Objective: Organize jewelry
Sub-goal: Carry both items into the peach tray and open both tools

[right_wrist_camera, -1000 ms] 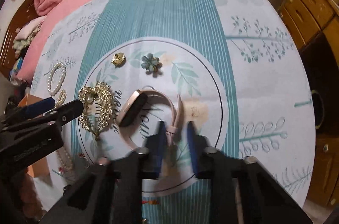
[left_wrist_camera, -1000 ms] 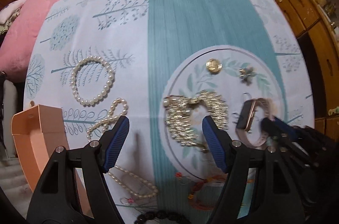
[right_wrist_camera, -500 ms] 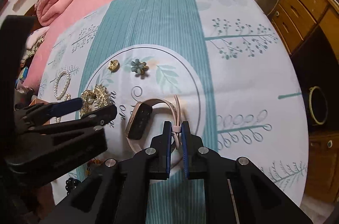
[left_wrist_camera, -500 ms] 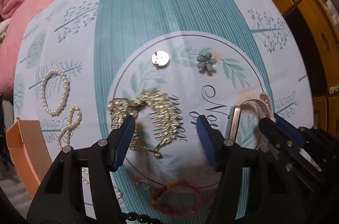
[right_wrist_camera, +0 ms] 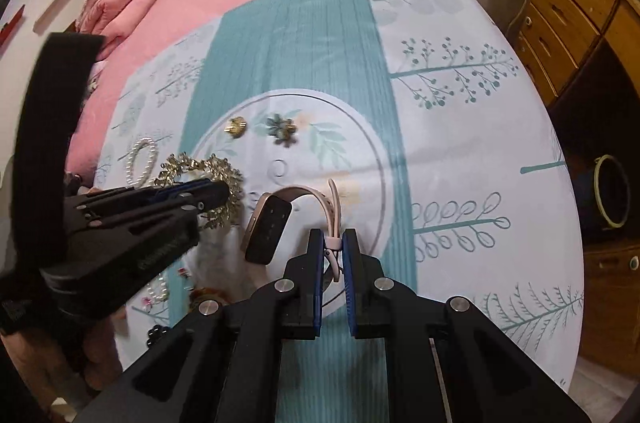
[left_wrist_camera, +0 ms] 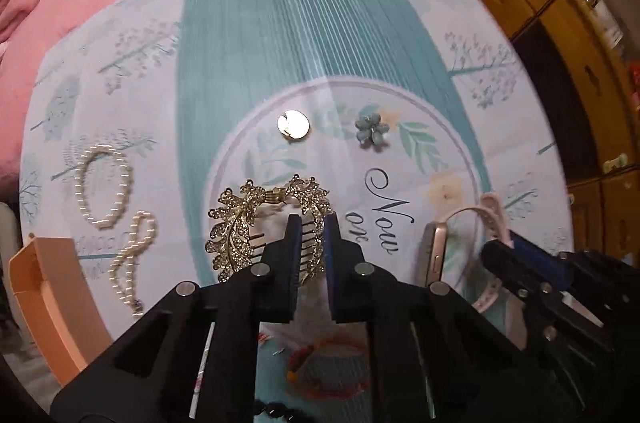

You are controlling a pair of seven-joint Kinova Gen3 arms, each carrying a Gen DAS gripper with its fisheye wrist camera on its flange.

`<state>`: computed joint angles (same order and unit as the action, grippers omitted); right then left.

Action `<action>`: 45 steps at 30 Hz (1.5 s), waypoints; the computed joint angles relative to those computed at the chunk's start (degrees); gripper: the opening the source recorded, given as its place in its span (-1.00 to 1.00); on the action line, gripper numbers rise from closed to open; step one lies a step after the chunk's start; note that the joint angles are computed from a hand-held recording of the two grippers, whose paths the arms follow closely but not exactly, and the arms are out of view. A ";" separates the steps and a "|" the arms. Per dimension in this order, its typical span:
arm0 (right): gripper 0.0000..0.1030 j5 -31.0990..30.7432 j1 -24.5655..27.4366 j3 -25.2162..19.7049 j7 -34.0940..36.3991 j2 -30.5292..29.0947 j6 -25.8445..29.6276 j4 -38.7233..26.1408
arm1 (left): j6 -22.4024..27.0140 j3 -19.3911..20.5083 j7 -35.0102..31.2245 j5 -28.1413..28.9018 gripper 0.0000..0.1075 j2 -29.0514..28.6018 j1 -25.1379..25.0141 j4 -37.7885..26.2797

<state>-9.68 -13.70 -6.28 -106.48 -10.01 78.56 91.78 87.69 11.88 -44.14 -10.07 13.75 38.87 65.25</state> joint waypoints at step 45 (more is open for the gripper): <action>-0.54 1.66 -37.76 -12.22 -11.67 22.83 -8.91 -21.57 | 0.86 -14.47 -31.05 15.84 -0.82 -35.76 -32.27 29.79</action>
<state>-8.02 -51.46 -18.51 -118.15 12.83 69.65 70.21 88.55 -2.59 -75.19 5.77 -22.01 6.60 95.04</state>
